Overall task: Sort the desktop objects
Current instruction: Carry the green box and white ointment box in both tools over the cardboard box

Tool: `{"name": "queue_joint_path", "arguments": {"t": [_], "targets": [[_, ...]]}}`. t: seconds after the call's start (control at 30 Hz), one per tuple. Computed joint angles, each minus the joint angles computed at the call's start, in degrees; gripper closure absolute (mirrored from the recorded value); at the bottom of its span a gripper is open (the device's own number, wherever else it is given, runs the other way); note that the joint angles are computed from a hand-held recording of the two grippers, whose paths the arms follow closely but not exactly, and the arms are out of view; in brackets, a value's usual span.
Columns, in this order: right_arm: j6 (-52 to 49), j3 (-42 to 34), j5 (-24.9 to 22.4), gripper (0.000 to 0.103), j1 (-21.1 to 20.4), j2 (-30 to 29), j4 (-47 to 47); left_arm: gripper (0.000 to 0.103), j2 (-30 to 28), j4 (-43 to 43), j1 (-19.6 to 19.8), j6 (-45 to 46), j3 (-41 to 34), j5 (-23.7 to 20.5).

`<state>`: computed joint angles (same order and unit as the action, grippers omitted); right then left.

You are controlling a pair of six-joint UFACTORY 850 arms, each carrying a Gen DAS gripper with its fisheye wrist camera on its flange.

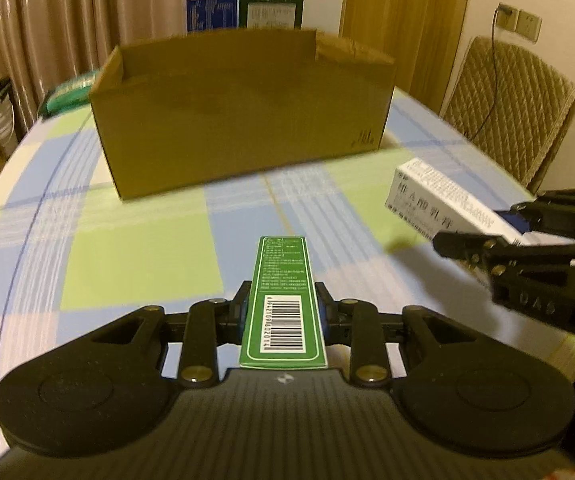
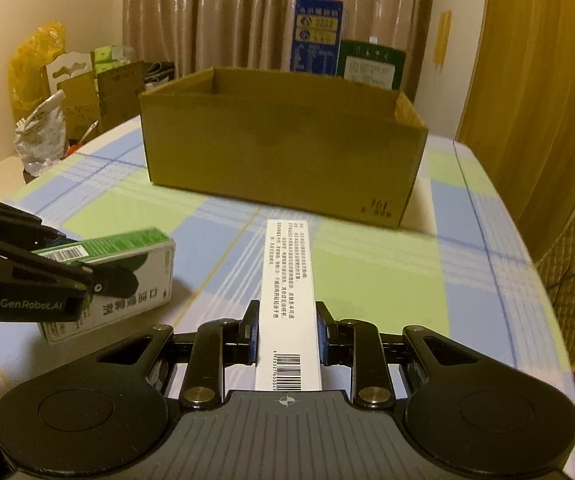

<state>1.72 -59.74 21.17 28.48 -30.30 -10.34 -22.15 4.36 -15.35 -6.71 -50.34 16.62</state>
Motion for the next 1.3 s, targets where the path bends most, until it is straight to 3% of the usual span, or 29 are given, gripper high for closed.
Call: {"name": "queue_joint_path", "arguments": {"t": [0.13, 0.7, 1.0, 1.3], "targets": [[2.5, -0.3, -0.1, 0.080, -0.2, -0.8, -2.2, 0.077, -0.8, 1.3, 0.1, 0.0, -0.5, -1.6], [6.3, -1.5, -0.8, 0.080, -0.5, -2.6, -5.7, 0.078, -4.2, -7.7, -1.0, 10.5, -3.4, -4.8], [4.9, -3.8, -4.3, 0.079, 0.0, -4.9, -5.4, 0.078, -3.9, -3.3, -0.7, 5.7, -2.8, -4.1], [5.8, -3.9, -3.3, 0.080, 0.2, -5.0, -6.1, 0.078, -3.3, 4.3, -0.1, -2.4, -2.5, -2.7]]}}
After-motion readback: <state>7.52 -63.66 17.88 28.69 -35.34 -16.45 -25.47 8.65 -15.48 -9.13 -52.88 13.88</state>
